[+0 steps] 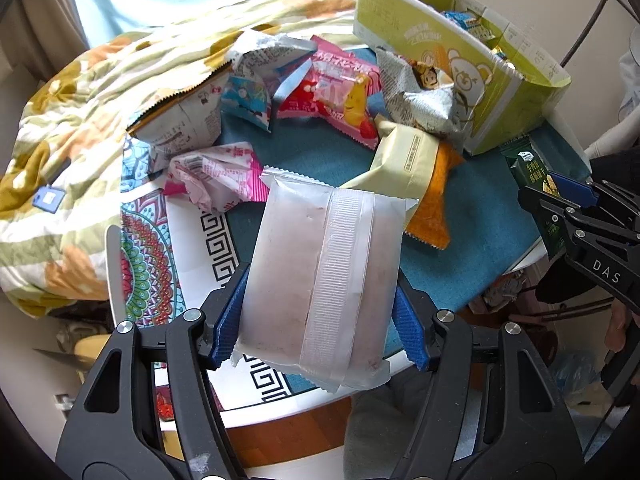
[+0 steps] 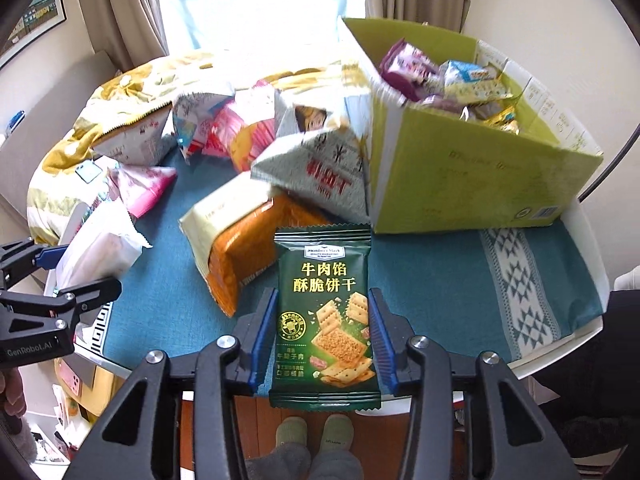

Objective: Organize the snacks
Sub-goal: 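Grasp the white pastry pack with the left tool while the right tool grasps the green cracker pack, then carry both packs into the yellow box and open both tools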

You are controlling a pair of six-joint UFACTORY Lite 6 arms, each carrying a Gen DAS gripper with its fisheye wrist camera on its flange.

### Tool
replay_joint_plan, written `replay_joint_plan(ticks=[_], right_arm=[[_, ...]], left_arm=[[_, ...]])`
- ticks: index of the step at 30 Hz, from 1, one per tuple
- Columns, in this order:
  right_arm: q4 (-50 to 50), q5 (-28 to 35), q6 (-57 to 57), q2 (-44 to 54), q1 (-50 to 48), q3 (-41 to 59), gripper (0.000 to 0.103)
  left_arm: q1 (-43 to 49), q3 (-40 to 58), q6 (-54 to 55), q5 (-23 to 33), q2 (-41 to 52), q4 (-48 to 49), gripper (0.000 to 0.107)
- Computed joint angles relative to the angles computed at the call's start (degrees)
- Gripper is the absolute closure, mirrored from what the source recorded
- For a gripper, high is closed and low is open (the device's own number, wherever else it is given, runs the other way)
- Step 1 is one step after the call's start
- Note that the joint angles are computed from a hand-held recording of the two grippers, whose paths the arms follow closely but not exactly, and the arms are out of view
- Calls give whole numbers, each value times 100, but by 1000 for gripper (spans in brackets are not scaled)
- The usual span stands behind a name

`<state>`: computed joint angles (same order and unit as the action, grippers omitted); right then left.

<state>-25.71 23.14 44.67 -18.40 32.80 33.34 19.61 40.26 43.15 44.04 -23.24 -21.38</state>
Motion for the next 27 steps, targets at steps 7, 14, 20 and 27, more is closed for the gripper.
replay_joint_plan(ticks=[7,14,20,27], right_arm=[[746,828,-724,-1052,-224,321,63],[1863,1373,-2515,-1543,-1316,1108,63],[3971,1548,-5624,-1022,-3285,2093,63],[6091,2067,-8609,496,-5078,3476,63]], left_arm=[[-456,1097,-811,464,-151,181,45],[-1565,2488,-2285,395,428,802,45],[-2942,3775,-4345,197,1383,1923,45],[-4298,5952,-6266,190,3474,2874,45]])
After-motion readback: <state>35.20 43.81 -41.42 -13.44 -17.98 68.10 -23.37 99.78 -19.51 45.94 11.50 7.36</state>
